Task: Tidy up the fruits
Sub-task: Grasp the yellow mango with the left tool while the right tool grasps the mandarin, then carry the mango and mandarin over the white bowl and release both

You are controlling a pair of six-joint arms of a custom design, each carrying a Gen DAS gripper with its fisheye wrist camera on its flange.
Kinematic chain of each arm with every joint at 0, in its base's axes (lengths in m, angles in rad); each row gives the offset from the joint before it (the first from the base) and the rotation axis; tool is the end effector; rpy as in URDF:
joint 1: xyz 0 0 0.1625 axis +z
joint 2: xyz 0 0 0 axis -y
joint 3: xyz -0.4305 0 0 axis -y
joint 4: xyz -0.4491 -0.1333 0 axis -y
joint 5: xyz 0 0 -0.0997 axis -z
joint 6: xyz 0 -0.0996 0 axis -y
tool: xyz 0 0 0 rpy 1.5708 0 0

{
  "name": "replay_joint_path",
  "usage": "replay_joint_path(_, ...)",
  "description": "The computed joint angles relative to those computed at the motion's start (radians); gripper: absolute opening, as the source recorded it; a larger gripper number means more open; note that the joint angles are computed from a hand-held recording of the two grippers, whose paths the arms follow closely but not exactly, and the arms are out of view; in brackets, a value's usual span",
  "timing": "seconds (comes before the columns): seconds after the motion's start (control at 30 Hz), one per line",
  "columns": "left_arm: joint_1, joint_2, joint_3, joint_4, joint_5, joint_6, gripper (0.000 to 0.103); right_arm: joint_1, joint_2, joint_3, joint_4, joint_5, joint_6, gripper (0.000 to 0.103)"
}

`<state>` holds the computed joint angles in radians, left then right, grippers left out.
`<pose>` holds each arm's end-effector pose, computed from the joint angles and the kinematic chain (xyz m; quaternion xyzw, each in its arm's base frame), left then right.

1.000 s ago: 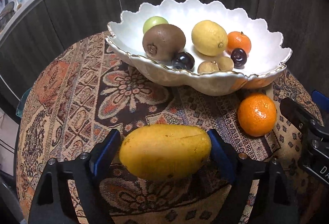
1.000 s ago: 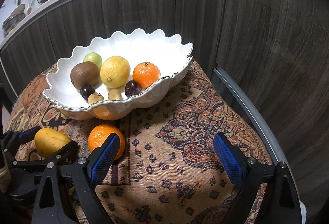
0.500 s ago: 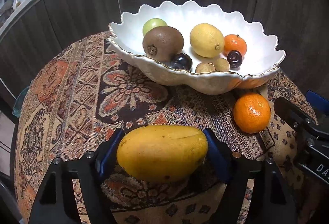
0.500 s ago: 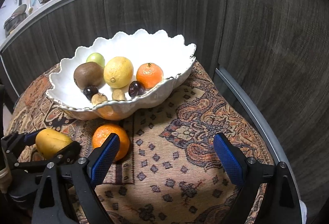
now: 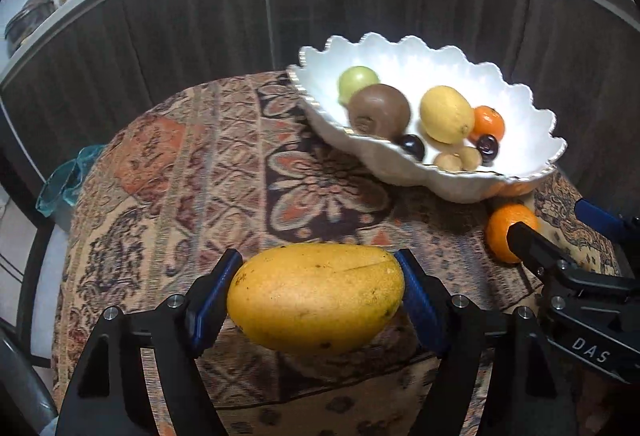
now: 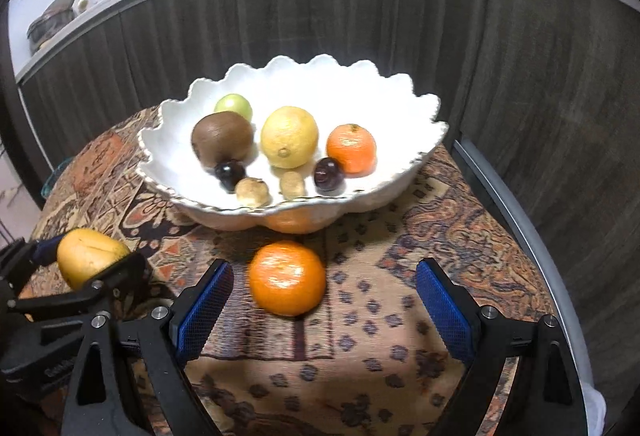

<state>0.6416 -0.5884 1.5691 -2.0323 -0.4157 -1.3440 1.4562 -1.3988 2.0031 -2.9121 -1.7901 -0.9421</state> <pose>-0.4061 -0.5835 -0.0561 -0.0296 0.8212 -0.3882 0.4171 0.0443 -0.5914 0.3265 0.3367 -0.8649 0.2578 0.2687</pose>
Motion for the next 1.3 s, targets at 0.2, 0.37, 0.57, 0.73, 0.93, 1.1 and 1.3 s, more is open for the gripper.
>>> replay_joint_path(0.2, 0.0, -0.03, 0.036, 0.023, 0.017, -0.055, 0.077, 0.024, 0.034, 0.007, -0.038, -0.028, -0.004, 0.093)
replay_joint_path(0.37, 0.004, -0.034, 0.053, -0.033, 0.013, -0.027, 0.077, 0.028, 0.064, -0.006, -0.044, -0.059, 0.01, 0.09)
replay_joint_path(0.57, 0.007, -0.033, 0.059, -0.065, 0.01, -0.008, 0.077, 0.034, 0.081, -0.018, -0.023, -0.083, 0.022, 0.068)
replay_joint_path(0.73, 0.005, -0.033, 0.059, -0.062, 0.012, -0.012, 0.077, 0.033, 0.084, -0.028, 0.024, -0.095, 0.034, 0.051)
replay_joint_path(0.93, 0.0, -0.031, 0.053, -0.041, 0.013, -0.023, 0.077, 0.03, 0.077, -0.026, 0.04, -0.08, 0.035, 0.047)
replay_joint_path(1.1, -0.008, -0.027, 0.044, -0.029, 0.017, -0.025, 0.077, 0.021, 0.04, -0.007, 0.069, -0.056, 0.036, 0.046)
replay_joint_path(1.3, -0.021, -0.018, 0.026, -0.023, 0.027, -0.014, 0.077, 0.016, -0.016, 0.011, 0.099, -0.019, 0.035, 0.046)
